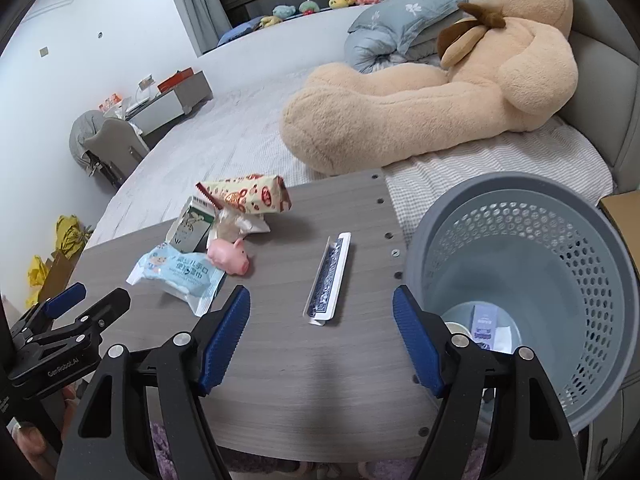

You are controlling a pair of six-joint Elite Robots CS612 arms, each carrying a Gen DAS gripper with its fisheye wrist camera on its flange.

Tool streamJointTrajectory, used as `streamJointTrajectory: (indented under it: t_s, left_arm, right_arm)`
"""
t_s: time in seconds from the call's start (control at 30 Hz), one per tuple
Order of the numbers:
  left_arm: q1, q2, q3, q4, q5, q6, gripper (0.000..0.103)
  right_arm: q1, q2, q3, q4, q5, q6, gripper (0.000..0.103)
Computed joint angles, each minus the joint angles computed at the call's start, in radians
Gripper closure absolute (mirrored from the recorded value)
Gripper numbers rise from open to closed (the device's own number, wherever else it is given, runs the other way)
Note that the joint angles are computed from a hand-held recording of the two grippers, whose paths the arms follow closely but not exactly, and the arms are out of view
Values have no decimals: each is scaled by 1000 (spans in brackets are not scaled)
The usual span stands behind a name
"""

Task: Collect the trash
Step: 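Withdraw both grippers from the wastebasket back toward the remaining trash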

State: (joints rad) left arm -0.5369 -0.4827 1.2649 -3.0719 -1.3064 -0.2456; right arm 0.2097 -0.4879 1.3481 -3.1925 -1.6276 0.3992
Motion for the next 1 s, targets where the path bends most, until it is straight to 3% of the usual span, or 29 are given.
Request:
streamJointTrajectory:
  t_s: [0.33,0.7,1.0]
  left_arm:
    - [10,17,-12,34,3,-43,7]
    - [17,31,-37,60,6,-75,7]
    - [17,43,-64,90,2,-82,7]
  right_arm:
    - [6,45,-72,85,-3,-11,32]
    - [13,98,-177,200,-55,-17,33]
    - [15,119,-227,263,-96,-27,44]
